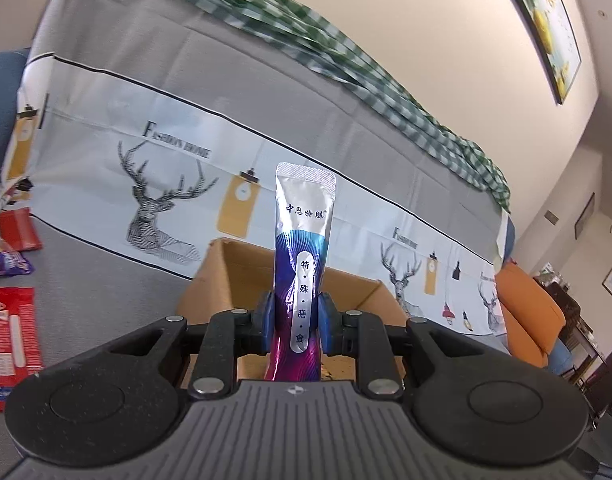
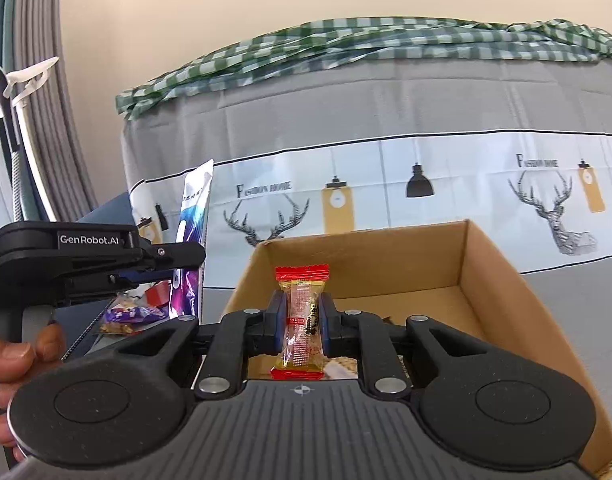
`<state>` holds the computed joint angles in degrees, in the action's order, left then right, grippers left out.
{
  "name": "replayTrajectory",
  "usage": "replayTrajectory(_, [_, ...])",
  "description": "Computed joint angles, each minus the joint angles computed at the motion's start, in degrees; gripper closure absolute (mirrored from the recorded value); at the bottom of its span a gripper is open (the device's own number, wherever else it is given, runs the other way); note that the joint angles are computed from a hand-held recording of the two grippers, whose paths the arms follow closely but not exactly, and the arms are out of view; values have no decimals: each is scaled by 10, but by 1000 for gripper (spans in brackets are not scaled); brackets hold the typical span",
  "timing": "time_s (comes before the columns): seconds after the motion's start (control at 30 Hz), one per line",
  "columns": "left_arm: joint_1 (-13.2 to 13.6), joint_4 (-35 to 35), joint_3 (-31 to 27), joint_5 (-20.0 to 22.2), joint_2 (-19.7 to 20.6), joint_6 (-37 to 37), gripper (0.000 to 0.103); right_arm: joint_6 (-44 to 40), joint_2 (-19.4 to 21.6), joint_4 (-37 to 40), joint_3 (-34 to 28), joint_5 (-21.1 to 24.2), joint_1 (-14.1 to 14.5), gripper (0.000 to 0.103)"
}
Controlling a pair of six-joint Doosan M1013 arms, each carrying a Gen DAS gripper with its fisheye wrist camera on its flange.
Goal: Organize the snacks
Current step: 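Lift the candy and purple tube snack over the cardboard box with both tools, then open both tools to drop the candy and tube snack into the box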
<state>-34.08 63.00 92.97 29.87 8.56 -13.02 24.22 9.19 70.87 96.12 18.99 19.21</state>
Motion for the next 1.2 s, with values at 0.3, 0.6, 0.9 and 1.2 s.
replayTrajectory(0.3, [-8, 19, -4, -16, 8, 11, 79, 18, -1, 0, 3, -21, -10, 85])
replayTrajectory(0.6, [-12, 37, -9, -28, 14, 5, 79, -14, -5, 39, 9, -33, -13, 86])
replayTrajectory(0.9, [-12, 39, -15, -40, 20, 6, 79, -27, -6, 53, 11, -43, -13, 86])
replayTrajectory(1.2, [-3, 32, -9, -88, 18, -2, 63, 41, -4, -9, 8, -50, -9, 76])
